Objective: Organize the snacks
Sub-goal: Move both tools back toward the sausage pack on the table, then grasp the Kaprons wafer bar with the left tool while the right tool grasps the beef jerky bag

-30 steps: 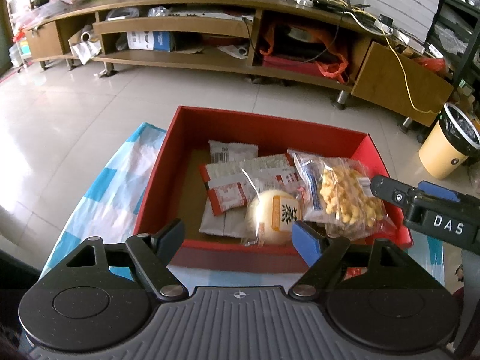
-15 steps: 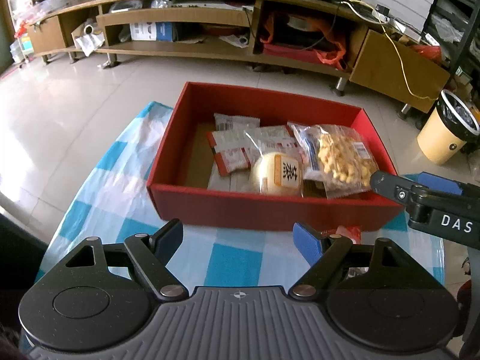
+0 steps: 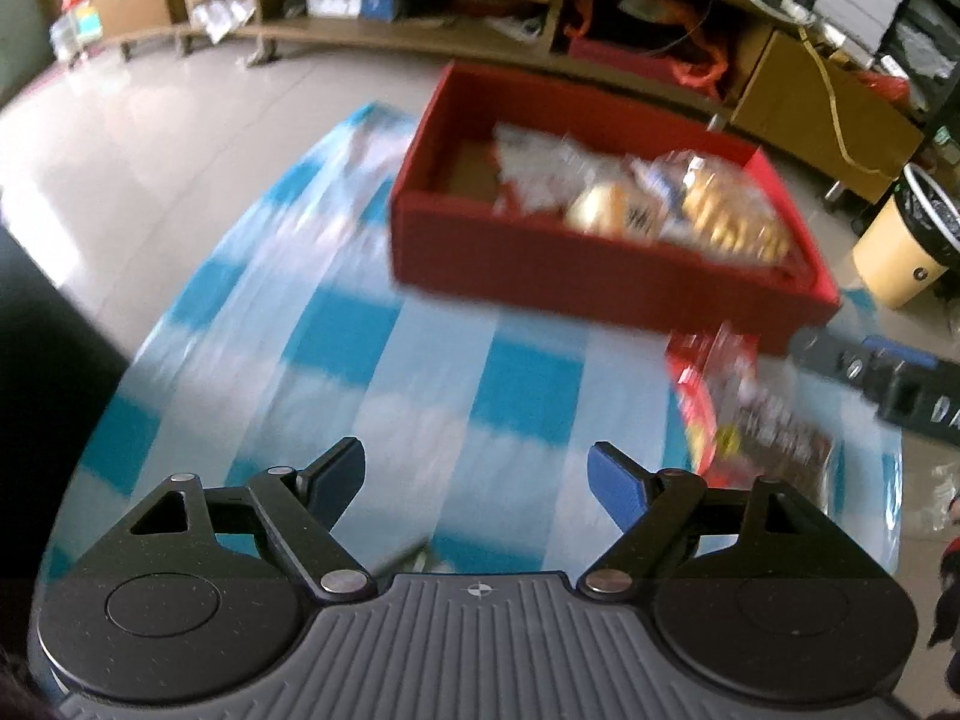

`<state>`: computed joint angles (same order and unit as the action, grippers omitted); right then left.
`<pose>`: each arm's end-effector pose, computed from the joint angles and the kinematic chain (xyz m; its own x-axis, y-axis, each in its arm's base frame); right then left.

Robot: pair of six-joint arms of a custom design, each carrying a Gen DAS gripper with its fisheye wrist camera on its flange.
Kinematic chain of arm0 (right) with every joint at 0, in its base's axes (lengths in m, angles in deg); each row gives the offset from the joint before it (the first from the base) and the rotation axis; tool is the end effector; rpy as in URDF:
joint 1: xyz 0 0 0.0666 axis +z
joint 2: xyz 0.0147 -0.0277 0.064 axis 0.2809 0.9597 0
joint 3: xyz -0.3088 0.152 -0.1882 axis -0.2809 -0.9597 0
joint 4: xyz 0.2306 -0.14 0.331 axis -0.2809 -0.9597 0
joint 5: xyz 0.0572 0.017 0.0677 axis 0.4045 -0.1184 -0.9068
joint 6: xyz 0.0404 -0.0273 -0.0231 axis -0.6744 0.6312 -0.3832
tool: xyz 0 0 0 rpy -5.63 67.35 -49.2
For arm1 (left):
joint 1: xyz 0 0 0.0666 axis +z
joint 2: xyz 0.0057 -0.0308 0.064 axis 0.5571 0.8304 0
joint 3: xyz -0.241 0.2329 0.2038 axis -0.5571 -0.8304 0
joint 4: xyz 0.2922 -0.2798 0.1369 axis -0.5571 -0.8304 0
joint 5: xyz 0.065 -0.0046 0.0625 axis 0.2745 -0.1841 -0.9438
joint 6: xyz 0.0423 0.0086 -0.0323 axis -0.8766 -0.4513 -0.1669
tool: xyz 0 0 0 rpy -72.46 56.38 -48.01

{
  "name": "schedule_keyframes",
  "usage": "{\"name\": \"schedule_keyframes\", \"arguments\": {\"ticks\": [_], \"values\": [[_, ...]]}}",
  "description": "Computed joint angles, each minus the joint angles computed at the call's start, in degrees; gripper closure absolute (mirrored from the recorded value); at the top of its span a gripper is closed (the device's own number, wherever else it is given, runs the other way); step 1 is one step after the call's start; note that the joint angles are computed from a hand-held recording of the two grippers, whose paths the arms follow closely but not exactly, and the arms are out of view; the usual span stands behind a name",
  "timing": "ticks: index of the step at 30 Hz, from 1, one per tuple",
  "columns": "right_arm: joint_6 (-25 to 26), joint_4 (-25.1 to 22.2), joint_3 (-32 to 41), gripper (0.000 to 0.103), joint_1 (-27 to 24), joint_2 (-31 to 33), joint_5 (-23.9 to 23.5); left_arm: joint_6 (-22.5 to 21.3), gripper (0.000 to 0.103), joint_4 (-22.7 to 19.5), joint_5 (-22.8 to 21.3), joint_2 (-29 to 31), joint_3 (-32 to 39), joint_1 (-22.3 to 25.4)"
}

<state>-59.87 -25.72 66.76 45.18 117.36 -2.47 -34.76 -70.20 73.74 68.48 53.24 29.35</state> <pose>0.4432 0.2283 0.4432 -0.6456 0.4123 -0.6428 0.3312 0.9096 0.2508 0.5523 -0.0526 0.4402 -0.8037 0.3835 -0.4551 0.4644 0.8823 -0.0768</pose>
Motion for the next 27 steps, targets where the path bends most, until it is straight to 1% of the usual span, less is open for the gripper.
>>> {"name": "schedule_keyframes", "arguments": {"ticks": [7, 9, 12, 14, 18, 20, 21, 23, 24, 27], "values": [[0.5, -0.1, -0.6, 0.014, 1.3, -1.1, -0.3, 1.4, 0.017, -5.2, 0.4, -2.3, -4.1, 3.4], [0.4, -0.5, -0.8, 0.014, 1.3, -1.5, -0.4, 1.8, 0.017, -6.4, 0.3, -2.8, -5.3, 3.6], [0.2, -1.0, -1.5, 0.014, 1.5, -2.3, -0.6, 2.9, 0.017, -6.8, -1.1, -2.3, -6.2, 3.0], [0.1, -1.6, -2.1, 0.014, 1.4, -2.9, -0.9, 3.9, 0.016, -6.2, -1.7, -2.1, -6.7, 2.5], [-0.3, -2.8, -3.5, 0.014, 0.9, -3.7, -1.6, 5.8, 0.017, -3.6, -3.4, -2.4, -7.9, 1.5], [-0.6, -3.3, -4.1, 0.014, 0.4, -3.8, -2.3, 5.9, 0.02, -2.0, -4.3, -2.6, -8.3, 1.0], [-0.7, -3.6, -4.4, 0.014, 0.2, -3.7, -2.7, 5.7, 0.021, -1.4, -4.9, -2.7, -8.4, 0.7], [-0.9, -4.1, -4.6, 0.014, -0.2, -3.3, -3.5, 4.2, 0.03, 0.4, -5.5, -3.3, -9.2, 0.2], [-1.0, -4.4, -4.8, 0.014, -0.5, -3.1, -4.1, 3.1, 0.037, 1.1, -5.9, -3.6, -9.4, 0.0], [-1.2, -4.3, -5.4, 0.014, -1.3, -2.5, -5.7, 1.2, 0.037, 1.6, -5.5, -3.8, -9.8, -0.1]]}}
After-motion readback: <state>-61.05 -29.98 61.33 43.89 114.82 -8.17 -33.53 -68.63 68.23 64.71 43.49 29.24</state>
